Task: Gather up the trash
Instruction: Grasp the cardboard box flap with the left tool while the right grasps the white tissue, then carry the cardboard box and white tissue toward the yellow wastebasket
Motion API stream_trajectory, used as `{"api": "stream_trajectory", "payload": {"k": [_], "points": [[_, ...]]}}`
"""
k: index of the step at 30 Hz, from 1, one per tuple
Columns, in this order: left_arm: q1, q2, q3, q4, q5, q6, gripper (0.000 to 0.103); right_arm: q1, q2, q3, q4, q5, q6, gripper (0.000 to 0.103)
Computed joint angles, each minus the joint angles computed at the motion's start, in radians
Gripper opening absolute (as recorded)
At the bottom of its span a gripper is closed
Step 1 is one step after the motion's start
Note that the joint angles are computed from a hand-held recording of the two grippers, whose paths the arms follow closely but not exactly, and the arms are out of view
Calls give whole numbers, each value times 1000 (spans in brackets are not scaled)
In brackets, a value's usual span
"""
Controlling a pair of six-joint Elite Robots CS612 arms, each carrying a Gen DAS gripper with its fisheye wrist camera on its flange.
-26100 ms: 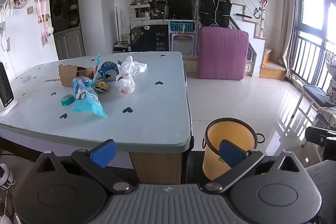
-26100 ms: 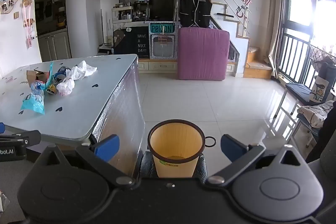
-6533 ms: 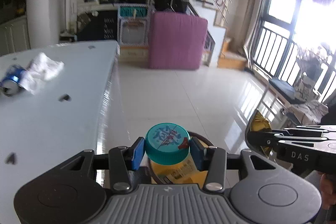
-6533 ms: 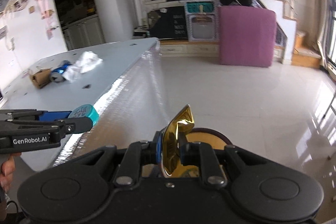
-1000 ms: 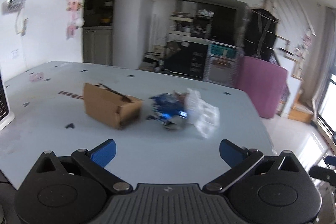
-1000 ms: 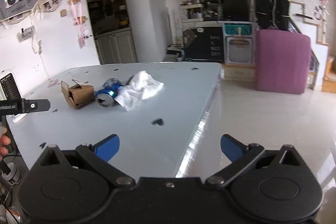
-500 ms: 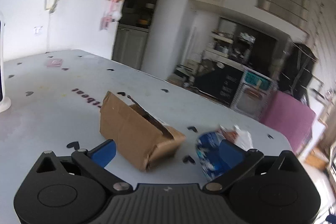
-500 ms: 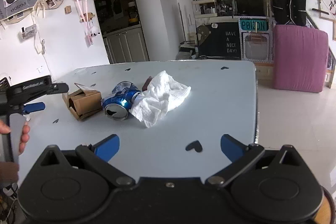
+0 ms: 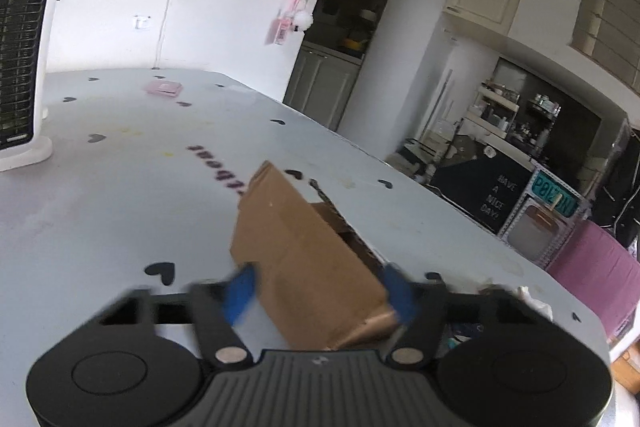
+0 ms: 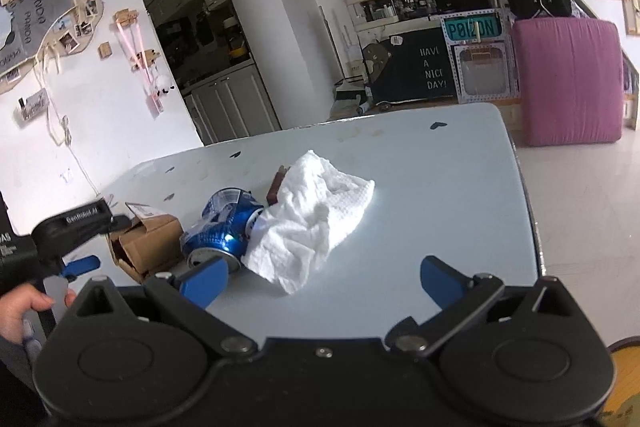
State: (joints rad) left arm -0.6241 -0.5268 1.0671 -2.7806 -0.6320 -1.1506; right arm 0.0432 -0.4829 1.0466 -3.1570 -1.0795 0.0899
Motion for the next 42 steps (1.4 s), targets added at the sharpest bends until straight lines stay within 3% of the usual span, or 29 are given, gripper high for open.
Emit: {"api": "stream_trajectory", "payload": {"k": [2,5,8,10,15,19,21,22,23,24,25,26,36,39,41,42], "points": [[-1,-6,5,30,18,2,21,2,1,-3,6,-5,5,103],[-2,-14,23,0,9,66,2,3,5,-11,14,-1,10,103],[-8,-21,49,-61,-13,164,1,7,18,-43,32,13,30,102],[-17,-30,70,-67,10,215,1,12,36,-81,41,26,51,98],[-32,-76,161,-118,-6,274,1,32,95,-207,109,35,86,88],[-45,-121,240,-148,-36,299,1,59,148,-310,184,-44,66,86],[-52,-142,275,-159,-52,311,1,66,165,-344,241,-53,56,77],[-55,-150,290,-167,-63,315,1,67,169,-350,268,-50,49,66],[-59,-160,308,-176,-73,317,1,68,168,-349,291,-53,36,45],[-63,-166,318,-179,-78,315,1,69,161,-339,315,-61,19,34],[-68,-175,335,-190,-85,315,1,70,149,-319,326,-70,-4,14],[-73,-181,347,-200,-88,315,1,69,133,-285,320,-70,-27,6],[-107,-208,413,-244,-93,294,3,-8,-86,158,120,67,-139,3],[-109,-209,422,-252,-102,270,11,-34,-151,273,129,107,-193,3],[-109,-207,420,-248,-102,264,29,-46,-192,346,128,112,-247,5],[-109,-205,417,-237,-100,262,32,-48,-205,368,124,102,-264,8]]}}
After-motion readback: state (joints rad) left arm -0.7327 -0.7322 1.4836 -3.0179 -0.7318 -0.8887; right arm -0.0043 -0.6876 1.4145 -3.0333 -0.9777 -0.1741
